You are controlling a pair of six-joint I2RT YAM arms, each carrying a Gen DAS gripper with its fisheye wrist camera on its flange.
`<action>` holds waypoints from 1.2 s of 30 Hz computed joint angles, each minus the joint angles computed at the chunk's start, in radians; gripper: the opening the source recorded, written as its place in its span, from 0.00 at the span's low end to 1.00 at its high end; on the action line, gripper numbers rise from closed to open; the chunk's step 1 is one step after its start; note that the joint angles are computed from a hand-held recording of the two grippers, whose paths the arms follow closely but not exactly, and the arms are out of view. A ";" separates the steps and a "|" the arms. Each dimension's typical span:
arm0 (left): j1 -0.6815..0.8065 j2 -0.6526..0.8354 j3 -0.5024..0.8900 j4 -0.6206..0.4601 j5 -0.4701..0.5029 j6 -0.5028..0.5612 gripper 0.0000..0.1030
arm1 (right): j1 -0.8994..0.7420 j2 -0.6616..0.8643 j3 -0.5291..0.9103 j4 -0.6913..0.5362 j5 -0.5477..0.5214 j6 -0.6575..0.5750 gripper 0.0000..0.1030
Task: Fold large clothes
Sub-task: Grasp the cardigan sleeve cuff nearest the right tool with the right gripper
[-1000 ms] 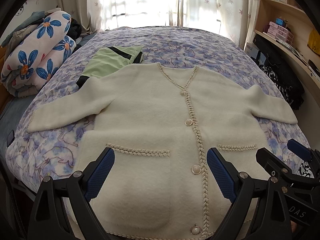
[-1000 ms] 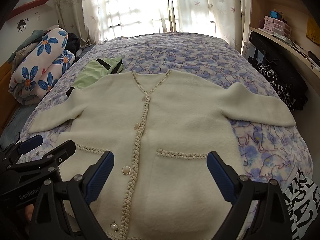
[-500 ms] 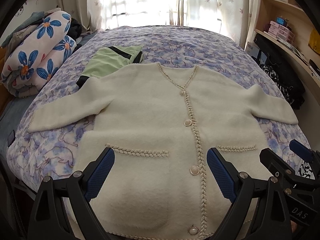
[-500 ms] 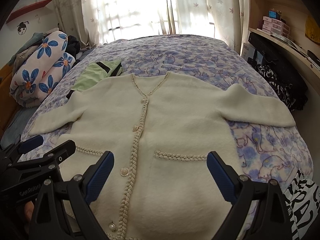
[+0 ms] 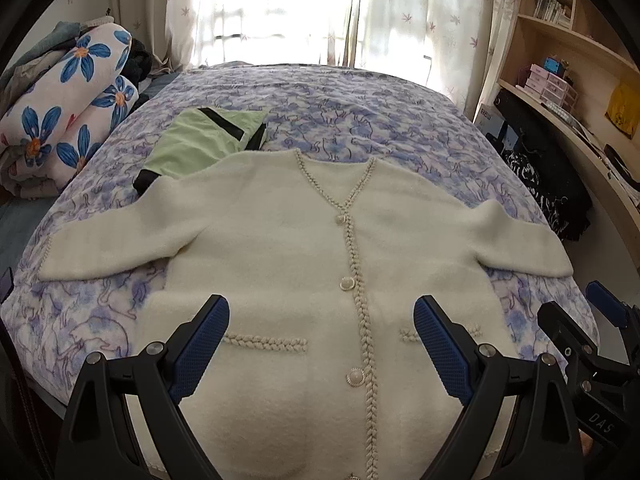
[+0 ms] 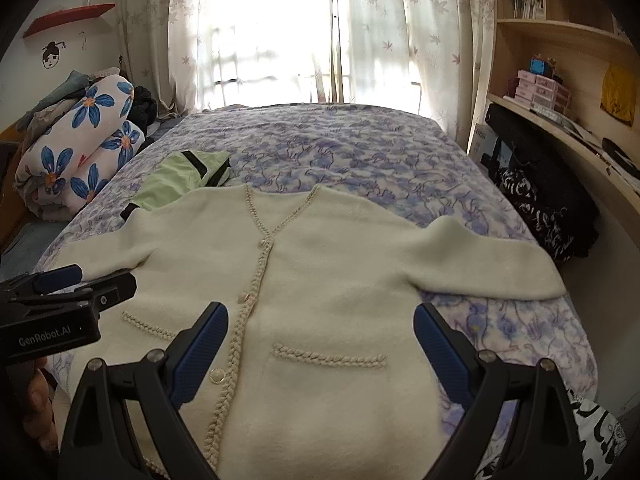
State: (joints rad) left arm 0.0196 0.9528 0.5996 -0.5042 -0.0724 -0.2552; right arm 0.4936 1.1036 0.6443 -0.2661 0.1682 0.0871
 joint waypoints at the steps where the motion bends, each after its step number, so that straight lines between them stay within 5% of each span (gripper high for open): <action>1: -0.012 0.012 0.016 0.005 -0.019 -0.004 0.90 | -0.013 -0.001 0.008 0.005 0.005 -0.019 0.92; 5: -0.070 0.067 0.074 0.046 -0.114 -0.014 0.90 | -0.070 0.006 0.028 0.025 -0.003 -0.073 0.92; 15: -0.166 0.284 0.184 0.210 -0.150 0.003 0.90 | -0.269 0.087 0.076 0.100 -0.081 -0.163 0.92; 27: -0.272 0.751 0.404 0.400 -0.167 0.048 0.90 | -0.546 0.435 0.236 0.166 -0.263 -0.205 0.86; 34: -0.328 1.061 0.685 0.322 -0.169 0.039 0.87 | -0.707 0.744 0.453 0.114 -0.340 -0.143 0.84; 36: -0.330 1.144 0.777 0.267 -0.137 0.023 0.75 | -0.756 0.832 0.533 0.075 -0.377 -0.125 0.82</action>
